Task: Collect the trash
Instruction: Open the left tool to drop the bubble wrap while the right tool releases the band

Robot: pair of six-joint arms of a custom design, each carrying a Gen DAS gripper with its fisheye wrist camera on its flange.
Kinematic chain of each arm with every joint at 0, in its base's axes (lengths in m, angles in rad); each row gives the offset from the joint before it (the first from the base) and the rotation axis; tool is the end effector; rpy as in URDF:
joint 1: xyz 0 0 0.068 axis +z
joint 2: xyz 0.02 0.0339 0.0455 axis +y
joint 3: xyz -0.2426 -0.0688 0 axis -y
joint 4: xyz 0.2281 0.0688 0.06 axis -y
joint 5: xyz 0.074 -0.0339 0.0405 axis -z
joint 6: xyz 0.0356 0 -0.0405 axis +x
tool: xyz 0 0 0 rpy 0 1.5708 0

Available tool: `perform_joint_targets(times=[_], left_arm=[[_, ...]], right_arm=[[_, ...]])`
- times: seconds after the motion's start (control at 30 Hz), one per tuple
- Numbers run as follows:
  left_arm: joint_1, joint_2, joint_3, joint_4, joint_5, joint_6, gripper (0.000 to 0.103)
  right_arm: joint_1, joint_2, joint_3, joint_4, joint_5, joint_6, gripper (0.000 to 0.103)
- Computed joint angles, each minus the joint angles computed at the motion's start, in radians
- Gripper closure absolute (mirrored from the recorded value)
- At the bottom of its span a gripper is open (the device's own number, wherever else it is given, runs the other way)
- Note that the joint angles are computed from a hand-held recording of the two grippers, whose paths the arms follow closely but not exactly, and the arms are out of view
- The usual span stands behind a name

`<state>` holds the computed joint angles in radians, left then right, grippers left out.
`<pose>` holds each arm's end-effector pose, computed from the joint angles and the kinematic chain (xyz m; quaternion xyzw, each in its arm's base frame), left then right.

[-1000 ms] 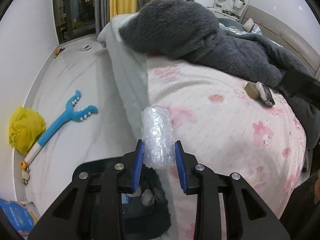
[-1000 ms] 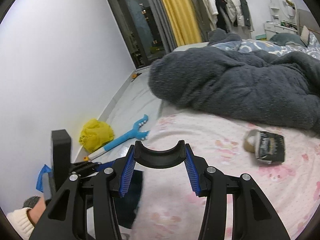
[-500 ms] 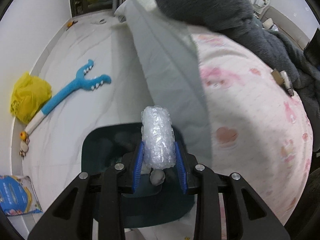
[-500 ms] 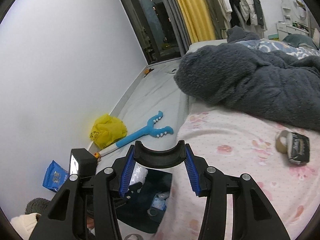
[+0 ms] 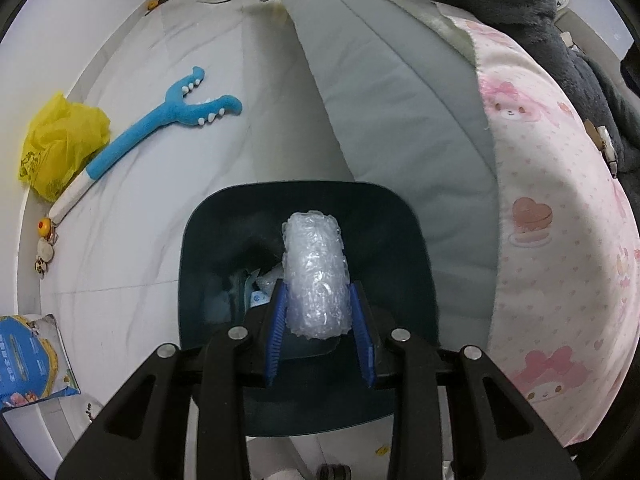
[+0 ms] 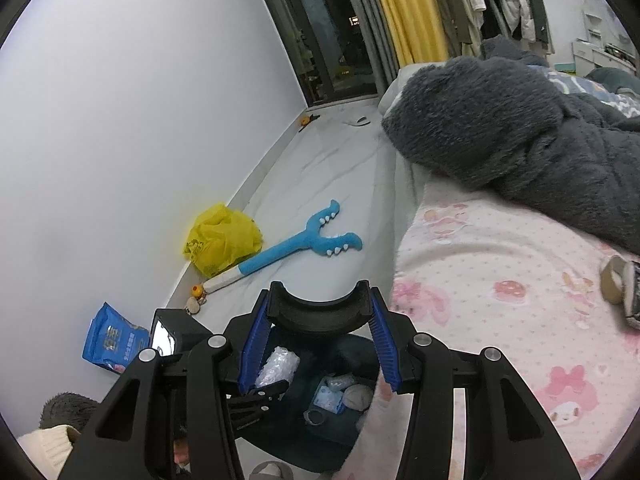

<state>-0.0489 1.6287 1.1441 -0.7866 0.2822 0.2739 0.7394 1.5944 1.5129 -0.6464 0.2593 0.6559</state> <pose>0.2949 -0.0244 0.1992 0.1780 0.9629 -0.1216 0.1624 0.2565 0.2216 0.3251 0.0151 0.9063 0.1702 0.3867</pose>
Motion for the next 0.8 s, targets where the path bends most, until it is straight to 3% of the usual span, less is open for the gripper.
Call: perform_joint_targets(times=[0.03,0.1,0.3,0.8], left_arm=[[0.009,0.010,0.006,-0.011,0.005,0.006,0.063],[0.027,0.018,0.002,-0.015,-0.005,0.017,0.045],[0.091,0.023,0.001,-0.031,0.002,0.069,0.033],[0.251,-0.041,0.043,-0.032,0.115,0.144,0.020]], right_arm=[[0.001,0.015,0.010,0.002,-0.006,0.000,0.054],[0.003,0.046,0.032,0.002,-0.014,-0.001,0.054],[0.011,0.131,0.091,-0.004,-0.039,-0.001,0.054],[0.039,0.384,0.295,-0.103,-0.103,-0.024,0.054]])
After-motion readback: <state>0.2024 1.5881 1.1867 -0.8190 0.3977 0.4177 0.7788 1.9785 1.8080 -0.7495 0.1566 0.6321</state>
